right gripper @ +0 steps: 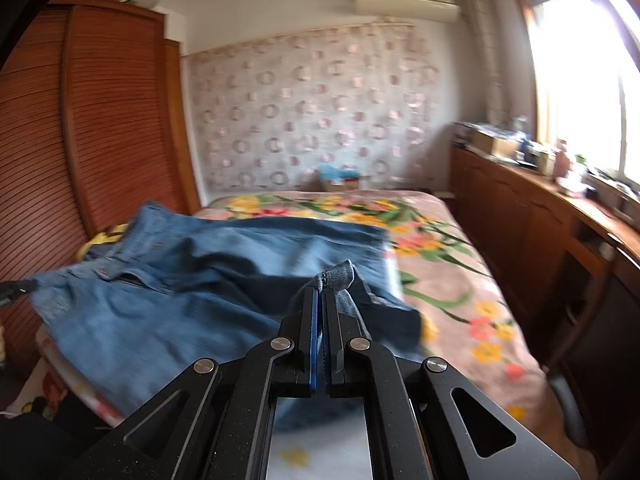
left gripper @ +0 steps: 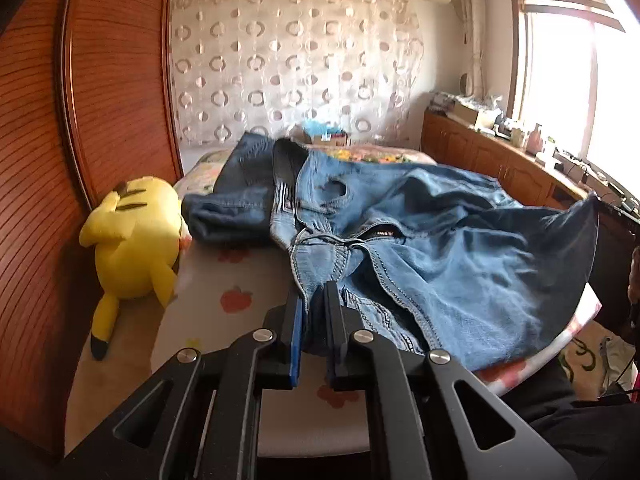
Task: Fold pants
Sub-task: 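Close left gripper on the jeans seam while right gripper closes on the leg hem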
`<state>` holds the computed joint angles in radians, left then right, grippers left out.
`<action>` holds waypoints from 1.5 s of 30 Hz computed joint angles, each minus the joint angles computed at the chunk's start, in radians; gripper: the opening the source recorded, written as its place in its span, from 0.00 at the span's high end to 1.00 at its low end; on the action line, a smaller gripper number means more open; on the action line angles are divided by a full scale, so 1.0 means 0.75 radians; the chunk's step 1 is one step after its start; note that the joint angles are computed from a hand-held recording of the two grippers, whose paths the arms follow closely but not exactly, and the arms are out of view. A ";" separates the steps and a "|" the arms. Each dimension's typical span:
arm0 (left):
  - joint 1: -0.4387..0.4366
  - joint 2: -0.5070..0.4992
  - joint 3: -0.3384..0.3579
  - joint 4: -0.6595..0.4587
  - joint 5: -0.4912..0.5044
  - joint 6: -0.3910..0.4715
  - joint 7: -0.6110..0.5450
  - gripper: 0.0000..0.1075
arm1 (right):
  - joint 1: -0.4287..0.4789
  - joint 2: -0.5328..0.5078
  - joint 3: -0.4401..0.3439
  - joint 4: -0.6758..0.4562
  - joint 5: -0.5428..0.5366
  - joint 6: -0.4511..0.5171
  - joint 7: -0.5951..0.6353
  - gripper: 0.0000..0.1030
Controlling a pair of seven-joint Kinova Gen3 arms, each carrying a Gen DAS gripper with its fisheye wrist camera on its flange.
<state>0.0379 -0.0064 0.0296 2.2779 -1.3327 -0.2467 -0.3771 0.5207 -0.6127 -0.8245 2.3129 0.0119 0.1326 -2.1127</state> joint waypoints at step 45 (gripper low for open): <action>-0.321 0.202 0.422 -0.017 0.232 0.192 -0.178 0.90 | 0.078 0.021 -0.114 0.091 0.077 0.281 -0.362 0.66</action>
<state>-0.2027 0.1453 0.3463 2.2650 -1.1586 -0.1025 -0.5103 0.5789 -0.5971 -0.9097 2.3808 0.0694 0.3435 -2.3845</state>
